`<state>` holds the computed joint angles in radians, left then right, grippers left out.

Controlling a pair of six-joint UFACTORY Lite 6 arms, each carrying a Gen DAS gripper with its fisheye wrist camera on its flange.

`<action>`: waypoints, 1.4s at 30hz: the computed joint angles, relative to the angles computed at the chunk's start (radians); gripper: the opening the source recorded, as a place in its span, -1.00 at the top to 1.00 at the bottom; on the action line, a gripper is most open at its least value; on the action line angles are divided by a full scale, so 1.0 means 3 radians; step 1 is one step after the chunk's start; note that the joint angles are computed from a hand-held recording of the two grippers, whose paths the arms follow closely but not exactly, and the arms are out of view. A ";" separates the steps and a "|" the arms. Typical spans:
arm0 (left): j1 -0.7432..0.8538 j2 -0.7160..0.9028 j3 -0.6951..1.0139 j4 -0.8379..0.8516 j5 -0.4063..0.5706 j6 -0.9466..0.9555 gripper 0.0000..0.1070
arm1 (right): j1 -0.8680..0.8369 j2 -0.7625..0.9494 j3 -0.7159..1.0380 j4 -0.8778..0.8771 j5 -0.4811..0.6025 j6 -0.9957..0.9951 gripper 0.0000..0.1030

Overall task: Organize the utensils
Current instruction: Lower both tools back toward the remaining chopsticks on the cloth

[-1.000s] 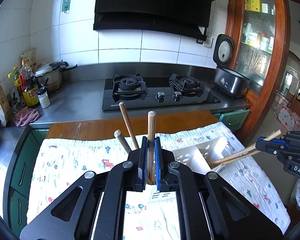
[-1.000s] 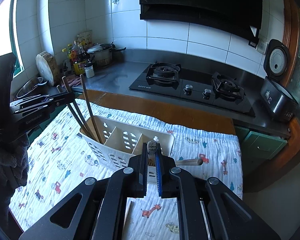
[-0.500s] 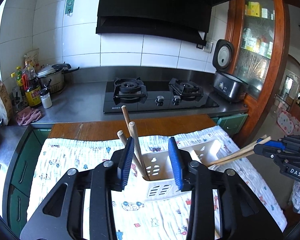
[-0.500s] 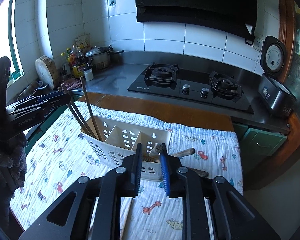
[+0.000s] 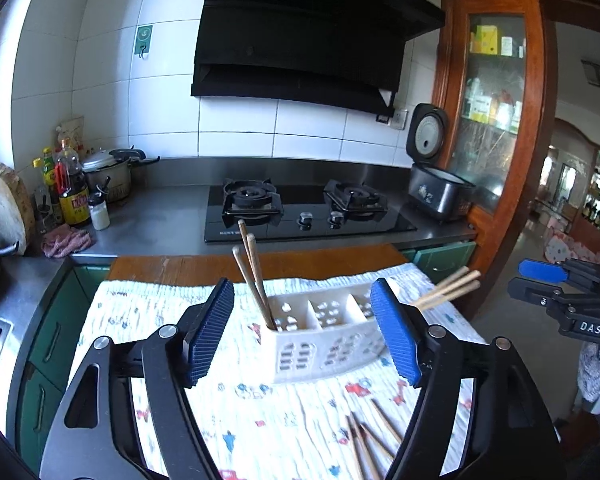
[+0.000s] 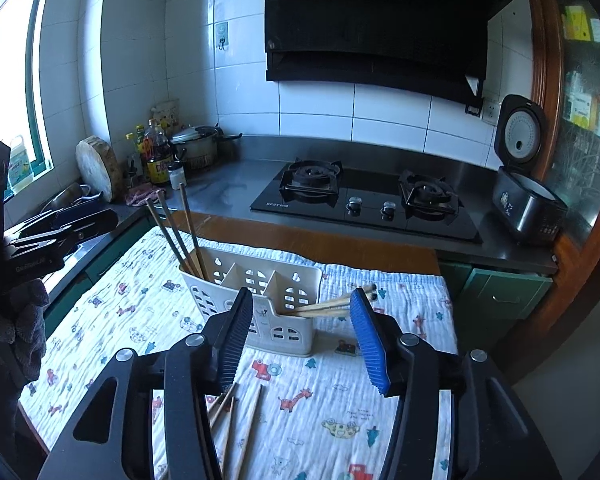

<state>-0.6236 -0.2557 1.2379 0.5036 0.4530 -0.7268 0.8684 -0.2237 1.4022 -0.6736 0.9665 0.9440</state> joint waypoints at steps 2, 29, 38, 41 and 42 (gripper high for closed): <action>-0.0092 -0.0231 -0.0218 0.0094 0.0041 -0.0166 -0.41 | 0.0209 -0.0132 -0.0102 -0.0153 0.0133 0.0194 -0.17; -0.2501 -0.1984 -0.2852 0.1393 0.1540 -0.3156 -0.52 | 0.2571 -0.0327 -0.2095 -0.0538 0.0531 0.2974 -0.05; -0.2841 -0.1819 -0.3020 0.1337 0.1500 -0.3560 -0.52 | 0.2531 -0.0030 -0.2402 -0.0515 -0.0015 0.3536 0.37; -0.2925 -0.1749 -0.3020 0.1348 0.1504 -0.3662 -0.50 | 0.2467 0.0028 -0.2441 -0.0568 -0.0168 0.3676 0.51; -0.2952 -0.1725 -0.3022 0.1350 0.1507 -0.3697 -0.49 | 0.2449 0.0058 -0.2437 -0.0583 -0.0210 0.3698 0.54</action>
<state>-1.5091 -0.7732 0.3313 0.9086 0.9050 -1.8359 1.6030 -0.2063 0.6711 -0.8484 0.9036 2.0535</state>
